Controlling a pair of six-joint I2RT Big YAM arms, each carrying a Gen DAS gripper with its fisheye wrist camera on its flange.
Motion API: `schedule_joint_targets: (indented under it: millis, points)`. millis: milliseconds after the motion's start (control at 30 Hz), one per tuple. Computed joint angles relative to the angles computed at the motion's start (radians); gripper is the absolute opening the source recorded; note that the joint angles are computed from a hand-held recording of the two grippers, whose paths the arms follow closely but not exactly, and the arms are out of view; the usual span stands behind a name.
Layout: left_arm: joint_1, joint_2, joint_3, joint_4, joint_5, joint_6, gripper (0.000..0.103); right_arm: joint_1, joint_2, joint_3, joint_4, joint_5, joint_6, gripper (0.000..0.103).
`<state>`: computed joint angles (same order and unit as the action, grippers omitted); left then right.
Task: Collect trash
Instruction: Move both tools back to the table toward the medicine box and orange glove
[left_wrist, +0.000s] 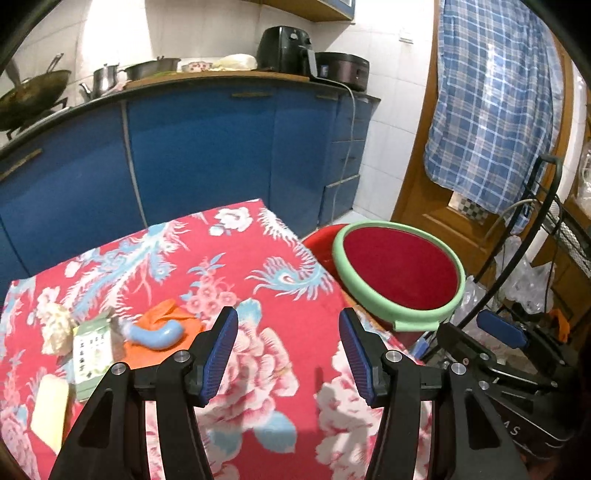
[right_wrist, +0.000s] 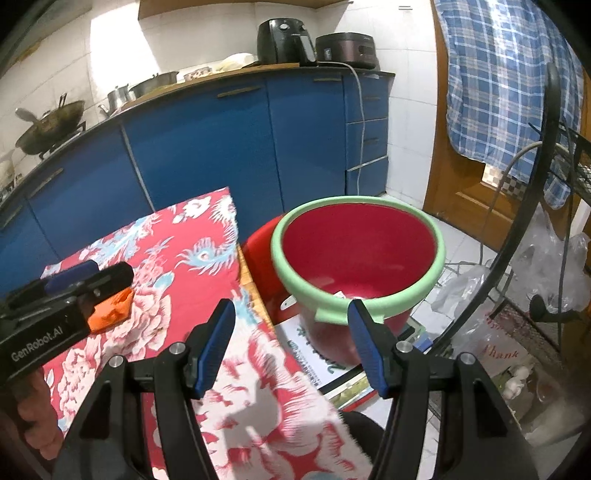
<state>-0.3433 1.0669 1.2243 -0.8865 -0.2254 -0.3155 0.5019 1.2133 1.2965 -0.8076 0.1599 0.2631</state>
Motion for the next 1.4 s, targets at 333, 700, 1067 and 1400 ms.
schedule_joint_targets:
  millis: [333, 700, 1067, 1400]
  points:
    - [0.043, -0.095, -0.08, -0.036, -0.008, -0.014, 0.058, 0.08, 0.005, -0.002, 0.016, 0.029, 0.001, 0.064]
    - [0.178, -0.207, -0.165, -0.087, 0.007, -0.018, 0.058, 0.184, 0.069, 0.025, 0.026, 0.005, 0.011, 0.064]
    - [0.324, -0.278, -0.218, -0.116, 0.043, -0.004, 0.058, 0.262, 0.141, 0.099, 0.031, -0.006, -0.02, 0.064]
    - [0.461, -0.322, -0.245, -0.125, 0.087, 0.035, 0.058, 0.298, 0.193, 0.145, 0.043, -0.047, -0.029, 0.064]
